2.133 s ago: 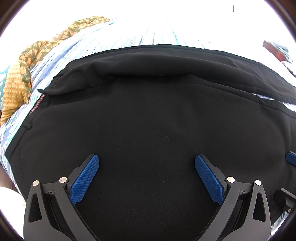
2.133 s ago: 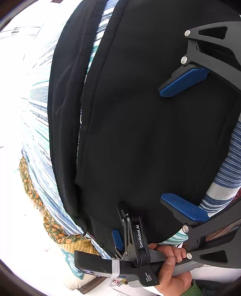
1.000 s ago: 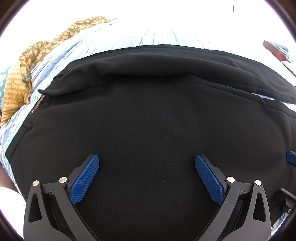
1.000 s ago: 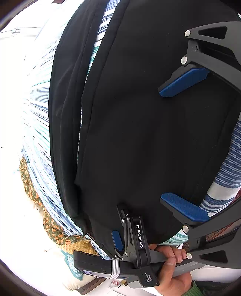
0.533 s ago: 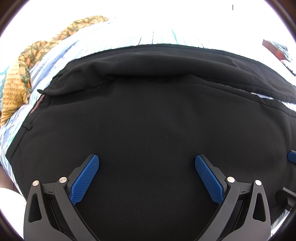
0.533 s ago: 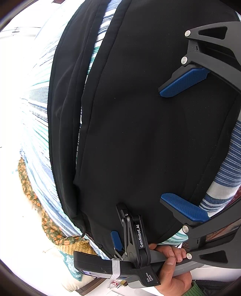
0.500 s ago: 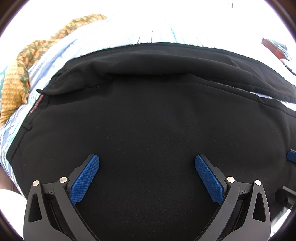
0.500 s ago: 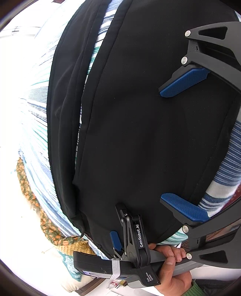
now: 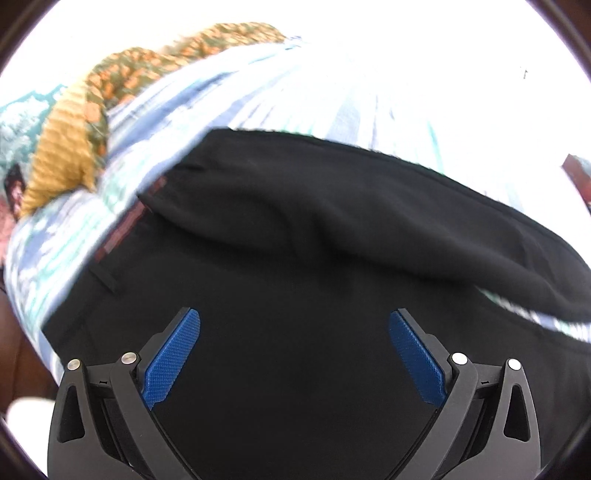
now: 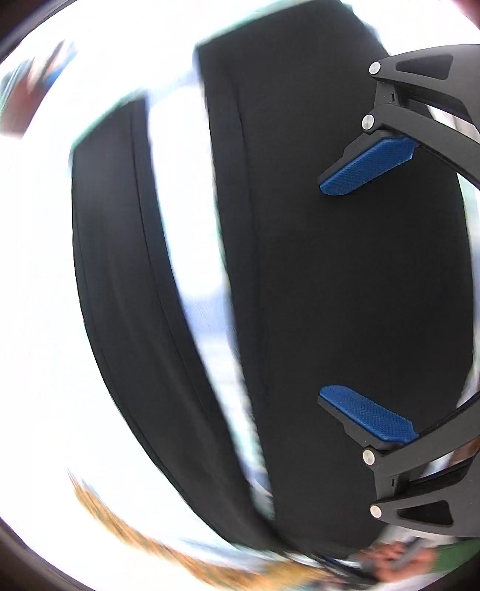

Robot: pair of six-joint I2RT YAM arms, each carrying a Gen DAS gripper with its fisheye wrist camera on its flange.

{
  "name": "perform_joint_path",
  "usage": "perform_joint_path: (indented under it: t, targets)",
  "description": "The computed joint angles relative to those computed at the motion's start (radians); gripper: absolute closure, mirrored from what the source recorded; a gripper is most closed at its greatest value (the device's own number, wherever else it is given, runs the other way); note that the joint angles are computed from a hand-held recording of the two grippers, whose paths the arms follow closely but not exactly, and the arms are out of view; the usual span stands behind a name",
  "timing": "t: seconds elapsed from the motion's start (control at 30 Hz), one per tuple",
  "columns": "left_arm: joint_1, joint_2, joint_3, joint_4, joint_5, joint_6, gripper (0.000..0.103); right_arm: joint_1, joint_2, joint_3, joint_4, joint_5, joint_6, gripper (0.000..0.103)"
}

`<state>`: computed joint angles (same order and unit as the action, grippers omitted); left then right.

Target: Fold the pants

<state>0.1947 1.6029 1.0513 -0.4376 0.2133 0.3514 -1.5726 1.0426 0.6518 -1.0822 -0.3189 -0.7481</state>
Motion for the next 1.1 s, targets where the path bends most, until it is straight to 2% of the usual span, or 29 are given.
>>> perform_joint_path:
  t: [0.1,0.2,0.3,0.43,0.5,0.57,0.67,0.73,0.83,0.9,0.97,1.07,1.1]
  targets:
    - [-0.019,0.080,0.027,0.089,-0.062,0.006,0.001,0.039,0.146,0.160,0.068,-0.035,0.048,0.001]
    - [-0.036,0.205,0.051,0.120,-0.121,0.038,0.000,0.193,0.233,0.275,0.125,-0.084,0.145,0.001]
    - [0.002,0.225,0.013,0.208,-0.052,0.020,0.001,0.350,0.350,0.338,0.176,-0.160,0.225,0.001]
    - [0.005,0.236,0.023,0.216,-0.058,0.029,0.000,0.510,0.467,0.312,0.332,-0.088,0.312,0.003]
    - [0.011,0.251,0.040,0.219,-0.051,0.029,0.001,0.503,0.536,0.317,0.390,-0.012,0.289,0.007]
    - [0.012,0.260,0.042,0.238,-0.050,0.030,0.001,0.428,0.604,0.352,0.446,0.054,0.238,0.007]
    - [0.002,0.237,-0.009,0.291,-0.062,0.023,0.001,0.255,0.736,0.516,0.475,0.149,0.233,0.008]
    - [-0.013,0.189,-0.071,0.317,-0.079,0.016,0.000,0.154,0.819,0.669,0.431,0.150,0.225,0.008]
    - [-0.018,0.180,-0.084,0.327,-0.085,0.015,0.001,0.080,0.906,0.851,0.296,0.024,0.171,0.010]
    - [-0.016,0.181,-0.081,0.323,-0.080,0.014,0.001,0.079,0.961,0.944,0.201,-0.046,0.135,0.017]
    - [-0.014,0.182,-0.078,0.321,-0.077,0.015,0.001,0.135,0.954,0.925,0.221,-0.034,0.159,0.025]
    - [-0.013,0.180,-0.081,0.323,-0.077,0.015,0.001,0.190,0.988,0.916,0.320,0.063,0.246,0.031]
    - [-0.013,0.179,-0.083,0.323,-0.077,0.015,0.001,0.188,0.975,0.877,0.340,0.071,0.281,0.035]
